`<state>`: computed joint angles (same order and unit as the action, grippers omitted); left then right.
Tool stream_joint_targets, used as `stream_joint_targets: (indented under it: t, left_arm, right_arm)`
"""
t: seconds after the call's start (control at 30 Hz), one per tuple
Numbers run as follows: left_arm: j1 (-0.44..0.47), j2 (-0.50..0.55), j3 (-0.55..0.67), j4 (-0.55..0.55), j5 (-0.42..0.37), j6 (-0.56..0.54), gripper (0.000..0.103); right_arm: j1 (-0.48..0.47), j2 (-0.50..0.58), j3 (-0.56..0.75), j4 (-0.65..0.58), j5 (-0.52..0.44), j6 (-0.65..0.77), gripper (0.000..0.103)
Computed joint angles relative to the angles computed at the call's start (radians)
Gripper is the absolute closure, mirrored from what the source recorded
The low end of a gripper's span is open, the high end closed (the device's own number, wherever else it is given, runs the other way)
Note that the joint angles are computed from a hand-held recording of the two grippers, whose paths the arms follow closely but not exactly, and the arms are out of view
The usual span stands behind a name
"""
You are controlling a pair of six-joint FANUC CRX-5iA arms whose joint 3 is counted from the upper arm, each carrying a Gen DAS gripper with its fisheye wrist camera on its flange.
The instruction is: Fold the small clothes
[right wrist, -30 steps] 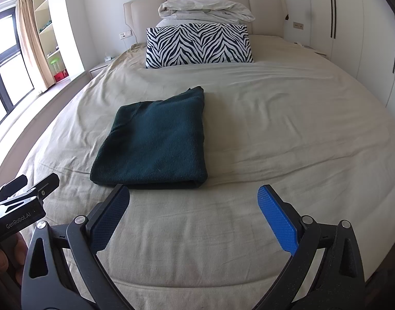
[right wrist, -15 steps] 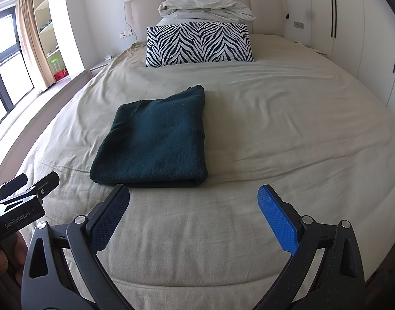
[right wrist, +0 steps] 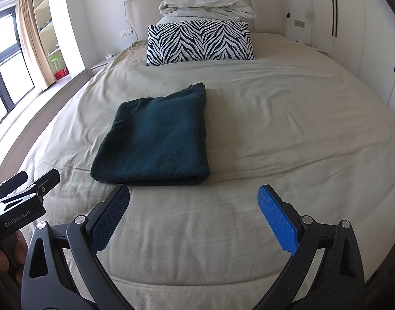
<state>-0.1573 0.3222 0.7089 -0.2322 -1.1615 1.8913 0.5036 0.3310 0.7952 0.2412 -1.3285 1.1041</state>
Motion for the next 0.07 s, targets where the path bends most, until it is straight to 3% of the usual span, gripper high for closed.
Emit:
stream_joint_targets:
  t: [0.07]
  left_arm:
    - [0.003, 0.0, 0.001, 0.007, 0.003, -0.004, 0.0]
  right_arm:
    - [0.0, 0.0, 0.0, 0.0, 0.001, 0.0, 0.002]
